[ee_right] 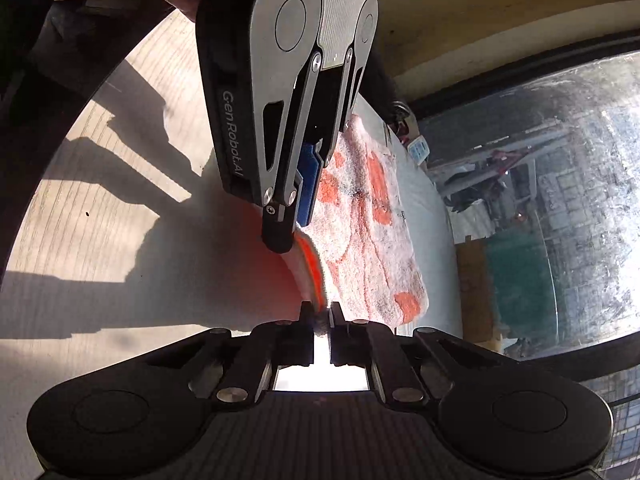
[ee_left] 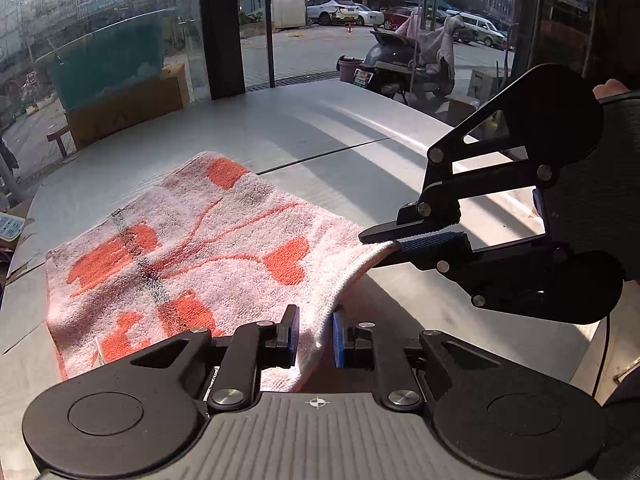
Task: Fold towel
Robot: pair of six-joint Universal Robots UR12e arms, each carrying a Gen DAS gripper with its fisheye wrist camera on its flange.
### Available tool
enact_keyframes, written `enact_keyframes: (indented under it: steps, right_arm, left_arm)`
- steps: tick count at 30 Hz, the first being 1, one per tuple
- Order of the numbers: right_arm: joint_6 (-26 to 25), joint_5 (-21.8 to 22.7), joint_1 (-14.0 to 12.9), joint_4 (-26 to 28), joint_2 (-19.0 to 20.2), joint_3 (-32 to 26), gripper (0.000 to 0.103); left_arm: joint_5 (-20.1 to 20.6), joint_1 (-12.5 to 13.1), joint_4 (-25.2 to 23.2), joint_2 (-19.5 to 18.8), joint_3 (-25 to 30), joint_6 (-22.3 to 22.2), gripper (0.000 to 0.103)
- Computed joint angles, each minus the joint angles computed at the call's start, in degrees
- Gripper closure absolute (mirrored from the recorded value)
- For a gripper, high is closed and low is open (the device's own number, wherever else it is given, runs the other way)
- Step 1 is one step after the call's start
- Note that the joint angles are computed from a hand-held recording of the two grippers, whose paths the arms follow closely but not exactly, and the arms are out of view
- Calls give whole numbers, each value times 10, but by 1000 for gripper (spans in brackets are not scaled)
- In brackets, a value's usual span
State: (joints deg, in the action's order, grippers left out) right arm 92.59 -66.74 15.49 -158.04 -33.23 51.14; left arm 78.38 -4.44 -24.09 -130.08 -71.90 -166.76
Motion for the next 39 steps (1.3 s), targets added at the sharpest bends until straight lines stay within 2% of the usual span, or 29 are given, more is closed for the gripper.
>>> enact_keyframes:
  steps: [3, 4, 5, 7, 10, 13, 16, 18, 22, 26, 30, 34, 36, 39]
  right_arm:
    - [11, 2, -1, 11, -4, 1, 97]
    - [11, 3, -1, 14, -5, 2, 97]
    - [10, 4, -2, 16, -6, 4, 97]
    - [6, 6, -2, 18, -8, 11, 97]
    - [3, 5, -1, 28, -13, 17, 97]
    - [7, 10, -2, 42, -16, 17, 97]
    - [16, 18, -2, 58, -17, 11, 97]
    - [23, 25, -4, 55, -21, 17, 97]
    - [49, 48, -10, 45, -34, 40, 97]
    - [78, 61, -11, 23, -37, 41, 97]
    - [123, 64, -7, 7, -23, 8, 97]
    - [160, 65, -4, 0, -9, -20, 97]
    - [182, 62, -2, 4, -3, -35, 97]
    - [228, 54, 1, 13, 7, -62, 97]
  left_arm:
    - [47, 6, 29, 3, -5, -30, 69]
    - [86, 5, 36, -4, 5, -50, 69]
    - [127, 5, 36, -16, 22, -69, 69]
    - [159, 9, 14, -36, 54, -98, 69]
    - [179, 17, -47, -61, 96, -127, 67]
    - [171, 25, -58, -61, 99, -162, 67]
    - [215, 19, -58, -56, 94, -157, 69]
    - [211, 19, -38, -41, 70, -141, 69]
    - [164, 22, -15, -8, 18, -124, 67]
    - [138, 22, 25, 18, -28, -103, 67]
    - [65, 27, 53, 39, -62, -74, 63]
    - [93, 15, 53, 39, -68, -28, 63]
    - [98, 13, 49, 38, -69, -17, 63]
    - [127, 9, 33, 35, -65, -8, 63]
